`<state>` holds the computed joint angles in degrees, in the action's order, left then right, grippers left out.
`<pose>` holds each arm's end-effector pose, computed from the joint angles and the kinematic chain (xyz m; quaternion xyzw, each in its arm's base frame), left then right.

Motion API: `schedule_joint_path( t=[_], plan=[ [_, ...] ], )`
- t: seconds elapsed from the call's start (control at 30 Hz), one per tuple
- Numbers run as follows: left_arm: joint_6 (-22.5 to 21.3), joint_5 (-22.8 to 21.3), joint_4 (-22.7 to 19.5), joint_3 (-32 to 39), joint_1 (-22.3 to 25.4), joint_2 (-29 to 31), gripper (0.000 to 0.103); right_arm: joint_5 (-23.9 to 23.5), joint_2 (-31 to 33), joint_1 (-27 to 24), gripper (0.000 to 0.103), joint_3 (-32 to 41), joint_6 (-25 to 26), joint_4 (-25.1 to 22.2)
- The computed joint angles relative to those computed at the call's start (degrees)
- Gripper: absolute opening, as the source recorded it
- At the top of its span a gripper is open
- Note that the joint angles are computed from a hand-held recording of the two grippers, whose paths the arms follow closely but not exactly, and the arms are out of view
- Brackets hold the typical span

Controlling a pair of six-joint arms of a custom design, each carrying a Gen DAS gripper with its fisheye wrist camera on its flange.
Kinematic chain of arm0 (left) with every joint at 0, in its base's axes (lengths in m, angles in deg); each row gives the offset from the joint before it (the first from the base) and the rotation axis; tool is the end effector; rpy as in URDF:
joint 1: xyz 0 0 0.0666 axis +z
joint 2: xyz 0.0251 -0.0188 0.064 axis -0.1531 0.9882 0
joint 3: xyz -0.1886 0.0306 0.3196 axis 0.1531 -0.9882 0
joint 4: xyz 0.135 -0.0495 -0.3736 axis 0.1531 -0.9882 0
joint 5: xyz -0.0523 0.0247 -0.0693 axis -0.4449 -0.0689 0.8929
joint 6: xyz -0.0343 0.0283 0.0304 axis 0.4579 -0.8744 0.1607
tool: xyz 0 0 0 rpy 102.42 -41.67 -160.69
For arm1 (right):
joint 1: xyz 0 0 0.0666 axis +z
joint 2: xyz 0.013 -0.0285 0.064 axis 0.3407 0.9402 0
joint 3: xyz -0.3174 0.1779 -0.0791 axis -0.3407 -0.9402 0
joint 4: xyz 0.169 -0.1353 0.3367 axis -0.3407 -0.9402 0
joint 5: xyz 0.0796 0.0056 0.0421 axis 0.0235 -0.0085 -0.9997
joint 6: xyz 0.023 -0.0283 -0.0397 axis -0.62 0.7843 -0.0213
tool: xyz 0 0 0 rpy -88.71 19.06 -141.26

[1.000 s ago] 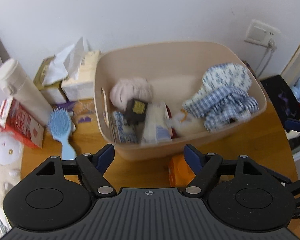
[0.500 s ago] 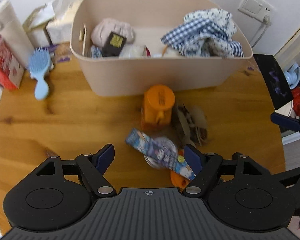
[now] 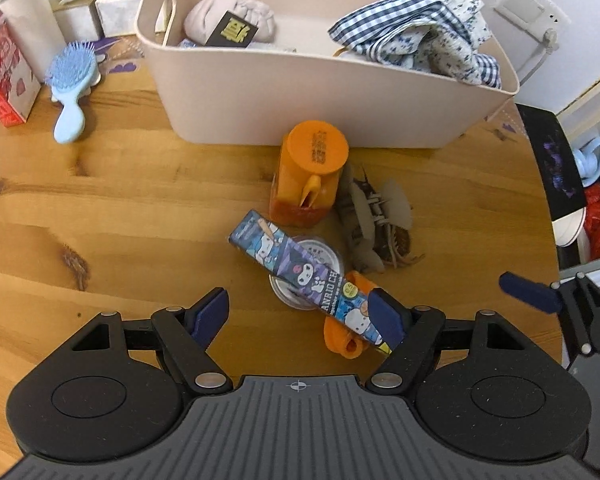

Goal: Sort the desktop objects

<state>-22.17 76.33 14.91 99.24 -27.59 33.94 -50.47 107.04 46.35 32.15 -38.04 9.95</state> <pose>0.4466 -0.1571 0.3509 0.1680 0.9727 -0.0859 0.1349 0.4231 0.2225 0.2904 -0.5131 0.8128 0.1437 0.2356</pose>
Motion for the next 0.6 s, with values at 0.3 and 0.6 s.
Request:
schedule_joint_path(
  t=[0.3, 0.6],
  plan=[
    [1.92, 0.84, 1.39, -0.4, 0.33, 0.2, 0.078, -2.88, -0.98, 1.35, 0.1, -0.97, -0.14, -2.65],
    [2.24, -0.22, 5.2, -2.48, 0.46, 0.44, 0.079, -6.46, -1.21, 2.87, 0.1, -1.06, 3.92, -8.46]
  ],
)
